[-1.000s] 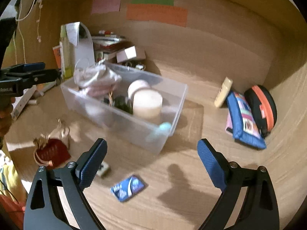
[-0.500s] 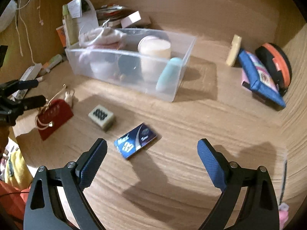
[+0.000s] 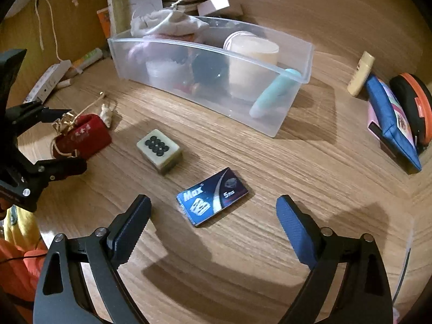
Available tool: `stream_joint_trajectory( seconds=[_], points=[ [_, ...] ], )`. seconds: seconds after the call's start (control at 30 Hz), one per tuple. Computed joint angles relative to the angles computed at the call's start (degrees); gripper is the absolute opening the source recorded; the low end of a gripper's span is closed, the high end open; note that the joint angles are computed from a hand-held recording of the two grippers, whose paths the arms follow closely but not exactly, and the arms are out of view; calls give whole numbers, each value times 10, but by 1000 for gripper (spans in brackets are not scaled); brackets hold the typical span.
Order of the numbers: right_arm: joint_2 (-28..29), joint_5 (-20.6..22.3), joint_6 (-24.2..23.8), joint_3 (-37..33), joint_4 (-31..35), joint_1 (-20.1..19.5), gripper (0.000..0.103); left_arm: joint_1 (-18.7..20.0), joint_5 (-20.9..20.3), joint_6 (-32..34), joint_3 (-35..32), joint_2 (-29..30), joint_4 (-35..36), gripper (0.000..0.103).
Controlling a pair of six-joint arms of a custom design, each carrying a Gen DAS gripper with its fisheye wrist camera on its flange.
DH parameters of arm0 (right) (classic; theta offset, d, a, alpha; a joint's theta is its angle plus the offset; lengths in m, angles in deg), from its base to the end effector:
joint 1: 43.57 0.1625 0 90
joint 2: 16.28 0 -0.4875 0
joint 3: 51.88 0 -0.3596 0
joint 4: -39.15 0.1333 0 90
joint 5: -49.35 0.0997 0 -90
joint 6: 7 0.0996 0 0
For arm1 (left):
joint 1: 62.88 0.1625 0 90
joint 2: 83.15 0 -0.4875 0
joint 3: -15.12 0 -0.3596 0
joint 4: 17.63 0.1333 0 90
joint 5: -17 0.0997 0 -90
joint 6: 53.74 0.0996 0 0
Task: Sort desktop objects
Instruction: 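Grasp the red velvet pouch with the left tool while the right tool grasps the blue 'Max' box, then carry both items into the clear box and open both tools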
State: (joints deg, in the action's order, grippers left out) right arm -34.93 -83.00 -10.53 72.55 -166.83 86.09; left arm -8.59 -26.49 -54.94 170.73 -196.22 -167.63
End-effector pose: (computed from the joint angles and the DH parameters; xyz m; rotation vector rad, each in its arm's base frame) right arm 0.3543 -0.3236 -0.0824 0.8215 -2.3050 0.5013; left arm 0.0562 -0.2739 0.3324 0.5559 2.3193 -0.6704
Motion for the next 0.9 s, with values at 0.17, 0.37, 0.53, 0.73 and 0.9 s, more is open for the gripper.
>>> stream_joint_trajectory(
  seconds=[0.17, 0.37, 0.53, 0.73, 0.9],
  points=[
    [-10, 31, -19, 8, -12, -14, 68, -4, 6, 7, 8, 2, -23, 69],
    [-8, 32, -28, 10, -27, -13, 50, -11, 17, 14, 14, -10, -33, 38],
    [-9, 27, -27, 17, -45, -12, 50, -22, 25, 16, 9, -45, -16, 37],
    [-23, 31, -26, 31, -86, -9, 50, -46, 41, 8, -7, -82, 10, 37],
    [-35, 25, -35, 32, -110, 4, 50, -51, 46, 14, -15, -82, -8, 37]
  ],
)
